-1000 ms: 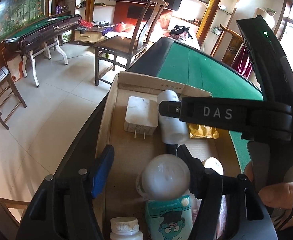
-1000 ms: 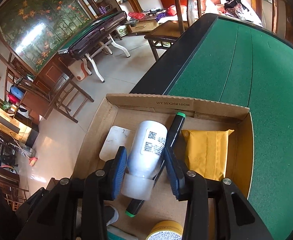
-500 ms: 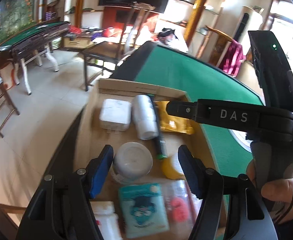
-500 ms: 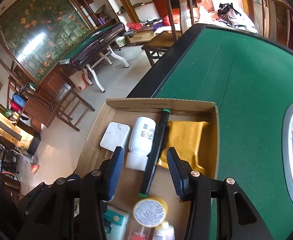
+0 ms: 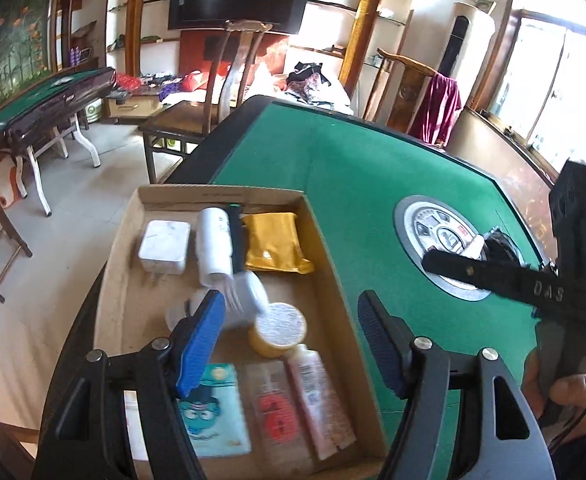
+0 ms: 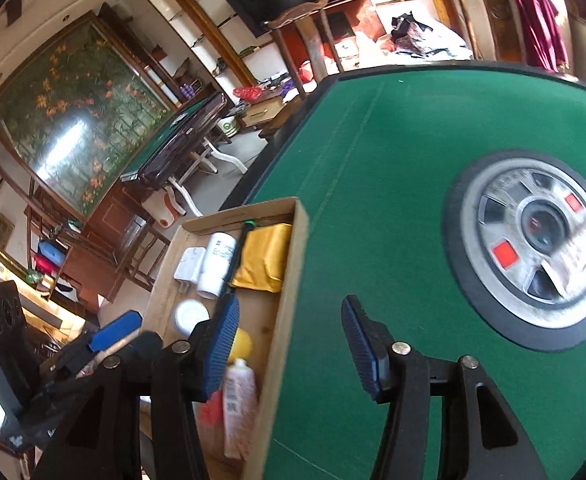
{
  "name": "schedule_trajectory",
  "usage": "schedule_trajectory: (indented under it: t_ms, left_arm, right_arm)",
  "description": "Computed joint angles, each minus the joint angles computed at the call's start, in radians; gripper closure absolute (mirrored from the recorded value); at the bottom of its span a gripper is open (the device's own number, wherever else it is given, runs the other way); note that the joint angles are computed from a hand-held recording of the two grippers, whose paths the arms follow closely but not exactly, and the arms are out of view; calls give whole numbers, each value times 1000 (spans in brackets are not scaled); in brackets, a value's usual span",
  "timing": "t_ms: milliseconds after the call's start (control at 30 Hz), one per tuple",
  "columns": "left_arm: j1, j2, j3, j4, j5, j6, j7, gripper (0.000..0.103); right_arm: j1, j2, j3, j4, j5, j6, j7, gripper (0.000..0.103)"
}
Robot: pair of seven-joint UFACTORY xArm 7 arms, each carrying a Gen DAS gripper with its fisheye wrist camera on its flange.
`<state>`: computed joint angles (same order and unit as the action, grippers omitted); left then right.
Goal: Organize objects
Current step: 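Grasp the black snack bag with the right gripper while the left gripper grasps the silver hand-cream tube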
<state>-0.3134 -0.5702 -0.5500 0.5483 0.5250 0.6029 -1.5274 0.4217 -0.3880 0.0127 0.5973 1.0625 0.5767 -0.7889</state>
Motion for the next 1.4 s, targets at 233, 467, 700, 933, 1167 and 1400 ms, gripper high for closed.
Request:
schedule_trajectory:
  t_ms: [233, 467, 700, 933, 1167, 1400]
  left_arm:
    - [17, 130, -60, 112, 80, 21, -48, 27]
    - [-30, 313, -57, 240, 197, 66, -93, 23]
    - [-102, 495, -19, 348, 304, 74, -128, 21]
    - [-189, 603, 54, 415, 400, 30, -163, 21]
    - [-272, 641, 137, 443, 402, 4, -128, 21]
    - [-345, 669, 224, 481, 369, -10, -50, 21]
  right_arm:
    - [-52, -90, -63, -93, -8, 51, -68, 37]
    - [-90, -152, -106, -157, -61, 31, -154, 24]
    - [-163, -145, -177, -148, -191, -102, -251, 22]
    - [-273, 170, -207, 116, -364, -257, -247, 10]
    - [-356, 390, -132, 286, -427, -246, -227, 11]
    - [-423, 512, -59, 311, -629, -336, -57, 70]
